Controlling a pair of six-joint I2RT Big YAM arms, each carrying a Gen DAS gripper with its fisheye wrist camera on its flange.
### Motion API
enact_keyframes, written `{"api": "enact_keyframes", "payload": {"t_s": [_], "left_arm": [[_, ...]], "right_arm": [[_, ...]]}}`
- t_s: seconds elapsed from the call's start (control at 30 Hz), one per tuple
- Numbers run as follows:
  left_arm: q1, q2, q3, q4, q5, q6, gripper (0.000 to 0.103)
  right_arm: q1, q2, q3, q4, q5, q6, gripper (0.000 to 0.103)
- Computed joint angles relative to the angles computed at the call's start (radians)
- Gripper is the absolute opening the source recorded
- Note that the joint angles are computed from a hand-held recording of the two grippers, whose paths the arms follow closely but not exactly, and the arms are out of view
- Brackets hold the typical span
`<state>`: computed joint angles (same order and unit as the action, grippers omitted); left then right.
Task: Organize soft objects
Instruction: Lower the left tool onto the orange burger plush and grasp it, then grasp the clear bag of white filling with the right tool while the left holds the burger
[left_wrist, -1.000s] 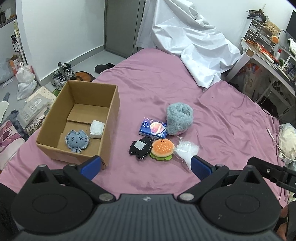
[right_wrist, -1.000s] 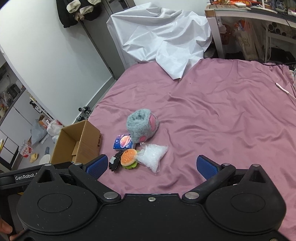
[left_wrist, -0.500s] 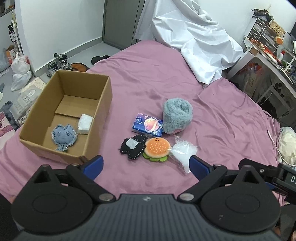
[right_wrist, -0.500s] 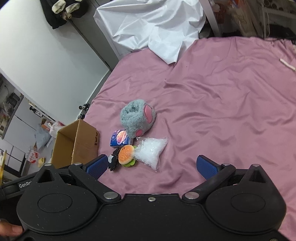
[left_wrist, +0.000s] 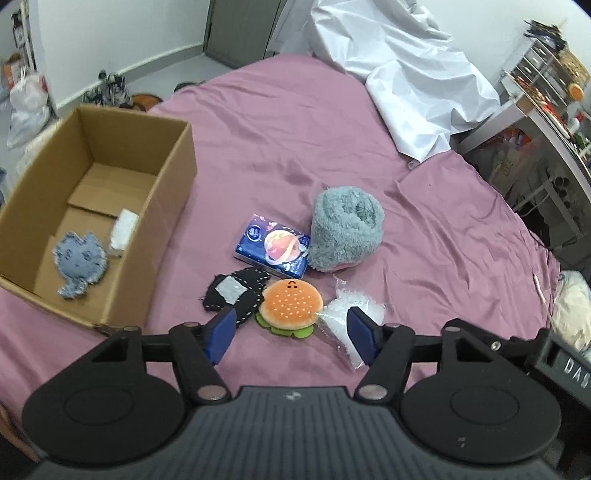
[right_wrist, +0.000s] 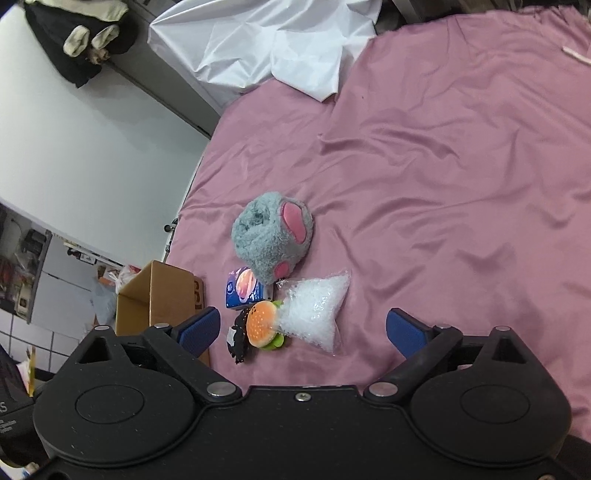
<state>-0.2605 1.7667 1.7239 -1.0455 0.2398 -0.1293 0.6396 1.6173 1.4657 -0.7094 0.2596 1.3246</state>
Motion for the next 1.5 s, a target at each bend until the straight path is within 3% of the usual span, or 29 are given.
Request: {"api": "enact_keyframes", "payload": {"t_s": [0.13,0.3,0.53,0.9,1.17,1.23,1.37,1.5], "left_arm": [[-0.004,0.036,0.029,-0.004,-0.004,-0.038,0.065],[-0.009,0.071,0.041,-0.006,-0.012,-0.103,0.065],[-0.014,0.107,0.04,0.003,-0.011,-0.212,0.065],[-0.026,0.159,0.051,0.024,-0.019,-0.347,0.065],[-0.035,0.2,0.073,0.033,-0.032,-0.408,0.065],[-0.035,0.197,0.06,0.053,-0.038,-0.427,0.057],[-0.034,0.19,0.048,0.067,-0.041,-0.435,0.052],[-0.024,0.174,0.024,0.078,-0.022,-0.432,0.05]], "right_arm": [[-0.02,0.01,-0.034,0.082,-0.052,0.043,0.085],[-0.035,0.041,-0.02,0.071,-0.071,0.076,0.08],[-0.066,0.071,-0.035,0.121,-0.146,0.12,0.074],[-0.089,0.091,-0.063,0.194,-0.205,0.142,0.072],[-0.105,0.112,-0.064,0.22,-0.245,0.151,0.072],[-0.107,0.116,-0.063,0.222,-0.247,0.15,0.072],[-0.106,0.12,-0.058,0.221,-0.243,0.144,0.072],[-0.105,0.121,-0.056,0.218,-0.25,0.142,0.06]]}}
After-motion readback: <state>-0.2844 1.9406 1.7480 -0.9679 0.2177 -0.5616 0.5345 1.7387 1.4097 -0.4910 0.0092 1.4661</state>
